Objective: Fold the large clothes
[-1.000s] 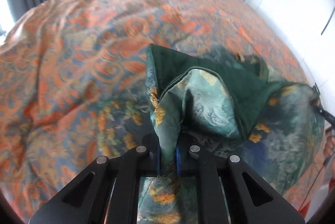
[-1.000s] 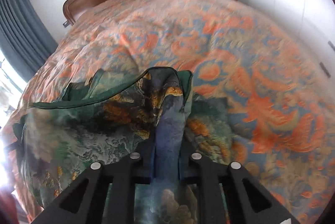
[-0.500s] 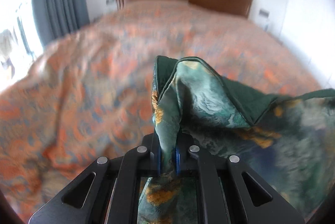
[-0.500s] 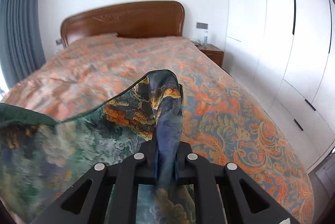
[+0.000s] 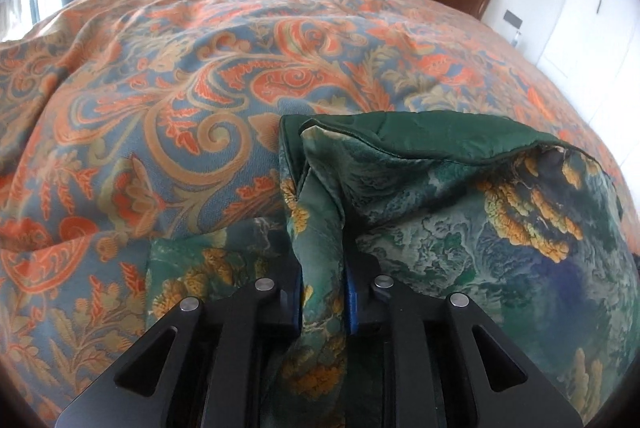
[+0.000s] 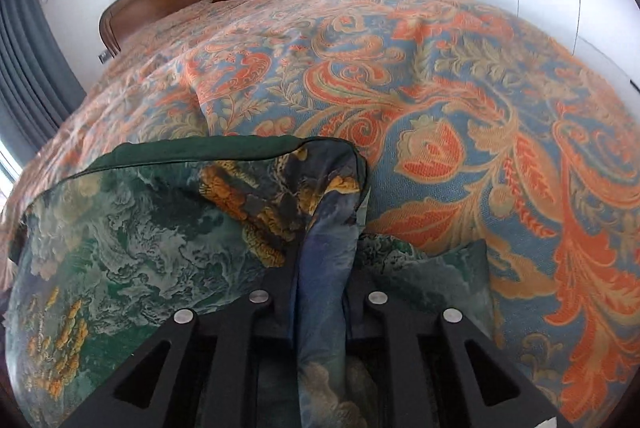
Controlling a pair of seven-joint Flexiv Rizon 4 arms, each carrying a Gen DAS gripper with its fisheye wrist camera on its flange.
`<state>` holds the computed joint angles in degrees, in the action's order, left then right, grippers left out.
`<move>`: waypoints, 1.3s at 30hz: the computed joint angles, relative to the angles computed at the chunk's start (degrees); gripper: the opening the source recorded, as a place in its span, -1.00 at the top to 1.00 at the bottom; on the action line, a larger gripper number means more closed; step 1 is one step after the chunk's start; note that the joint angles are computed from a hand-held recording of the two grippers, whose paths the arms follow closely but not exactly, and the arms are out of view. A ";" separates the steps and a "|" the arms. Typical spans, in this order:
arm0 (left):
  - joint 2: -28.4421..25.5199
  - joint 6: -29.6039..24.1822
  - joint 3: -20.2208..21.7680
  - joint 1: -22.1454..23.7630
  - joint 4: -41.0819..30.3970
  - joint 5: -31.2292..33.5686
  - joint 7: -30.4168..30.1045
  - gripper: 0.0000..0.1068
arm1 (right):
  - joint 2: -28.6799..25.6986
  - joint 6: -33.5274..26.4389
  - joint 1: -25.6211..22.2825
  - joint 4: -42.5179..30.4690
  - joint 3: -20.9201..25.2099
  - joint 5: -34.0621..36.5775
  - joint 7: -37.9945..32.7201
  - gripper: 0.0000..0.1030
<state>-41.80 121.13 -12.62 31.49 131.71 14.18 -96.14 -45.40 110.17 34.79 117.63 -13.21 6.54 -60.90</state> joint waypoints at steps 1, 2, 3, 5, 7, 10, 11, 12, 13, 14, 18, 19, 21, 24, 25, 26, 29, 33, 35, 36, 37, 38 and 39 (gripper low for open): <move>-0.33 0.56 -0.15 0.20 0.06 0.23 -0.18 0.67 | -0.22 1.13 -0.51 0.22 0.67 0.09 -0.03 0.67; -0.72 1.08 -0.56 0.67 0.19 0.66 -0.53 0.66 | -0.57 2.55 -1.34 0.31 1.58 0.14 -0.15 0.67; -0.95 1.41 -0.81 0.95 0.21 0.94 -0.84 0.66 | -1.26 3.98 -2.25 0.28 2.62 0.23 -0.28 0.67; -1.50 1.55 -1.50 1.97 -0.02 1.83 -1.30 0.66 | -2.00 5.61 -3.29 -0.02 4.08 0.58 -0.41 0.67; -1.81 1.45 -1.95 2.57 -0.26 2.45 -1.55 0.66 | -2.72 6.81 -4.48 -0.53 5.40 0.58 -0.63 0.67; -2.08 1.19 -2.86 3.70 -0.42 3.31 -1.97 0.64 | -3.18 8.12 -6.46 -0.72 7.35 0.13 -0.93 0.67; -2.16 1.00 -3.41 4.33 -0.47 3.74 -2.13 0.62 | -3.28 8.58 -7.26 -0.67 8.04 -0.17 -1.03 0.69; -2.22 0.02 -5.15 6.38 -0.47 5.02 -2.39 0.62 | -3.33 9.03 -7.96 -0.56 8.67 -0.33 -1.02 0.69; -2.09 -0.94 -6.38 7.75 -0.40 5.64 -2.49 0.58 | -3.31 9.44 -8.70 -0.39 9.26 -0.61 -1.06 0.69; -1.65 -2.60 -8.06 9.58 -0.18 6.16 -2.65 0.50 | -3.28 9.66 -9.05 -0.34 9.62 -0.72 -1.08 0.69; 2.68 -9.89 -12.98 14.33 1.67 3.87 -2.41 -0.27 | -2.75 10.70 -12.21 -0.01 12.55 -2.44 -0.39 0.64; 4.03 -11.38 -14.31 15.56 2.39 2.95 -2.04 -0.44 | -2.02 9.85 -14.87 0.24 14.66 -4.22 0.64 0.61; 7.58 -11.68 -14.61 16.04 4.48 0.95 -1.61 -0.75 | 0.31 5.78 -18.19 0.58 16.98 -6.85 3.12 0.35; 12.00 -11.75 -18.91 21.06 8.43 1.48 -1.17 -0.76 | 5.02 7.99 -16.90 4.34 15.52 -5.40 3.72 -0.75; 12.88 -11.69 -20.41 22.72 9.64 1.69 -1.03 -0.76 | 6.78 9.65 -13.64 6.11 12.81 -2.58 2.83 -0.76; 13.76 -11.27 -21.18 23.57 10.82 1.77 -1.01 -0.76 | 8.19 10.67 -11.35 7.51 11.08 -0.53 1.83 -0.76; 16.92 -9.33 -21.35 23.98 14.68 2.62 -1.61 -0.78 | 13.10 12.49 -7.31 12.38 8.98 3.13 -2.26 -0.77; 19.44 -5.79 -16.60 18.11 18.84 4.24 -3.22 -0.78 | 17.60 14.23 1.77 18.60 5.45 10.89 -11.34 -0.77; 19.81 -3.91 -14.79 15.42 19.96 5.92 -3.93 -0.78 | 18.16 15.55 6.60 21.37 4.40 15.96 -15.38 -0.77; 20.55 -3.78 -14.71 14.74 20.40 6.84 -4.48 -0.78 | 18.21 16.21 7.68 22.32 4.67 17.80 -16.49 -0.77; 20.91 -3.42 -14.21 13.45 20.71 7.50 -4.84 -0.78 | 18.08 17.15 9.18 23.42 5.04 20.12 -17.36 -0.77; 21.35 -3.48 -14.10 12.64 20.87 8.13 -5.24 -0.78 | 18.01 17.82 10.53 24.32 5.51 22.37 -17.89 -0.76; 22.09 -3.85 -13.82 11.49 21.06 8.44 -5.46 -0.78 | 17.70 18.35 11.34 24.66 6.13 23.95 -18.15 -0.76</move>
<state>-19.71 117.28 -26.44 42.98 152.76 22.62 -101.60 -27.69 128.51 46.13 142.29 -7.08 30.49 -79.05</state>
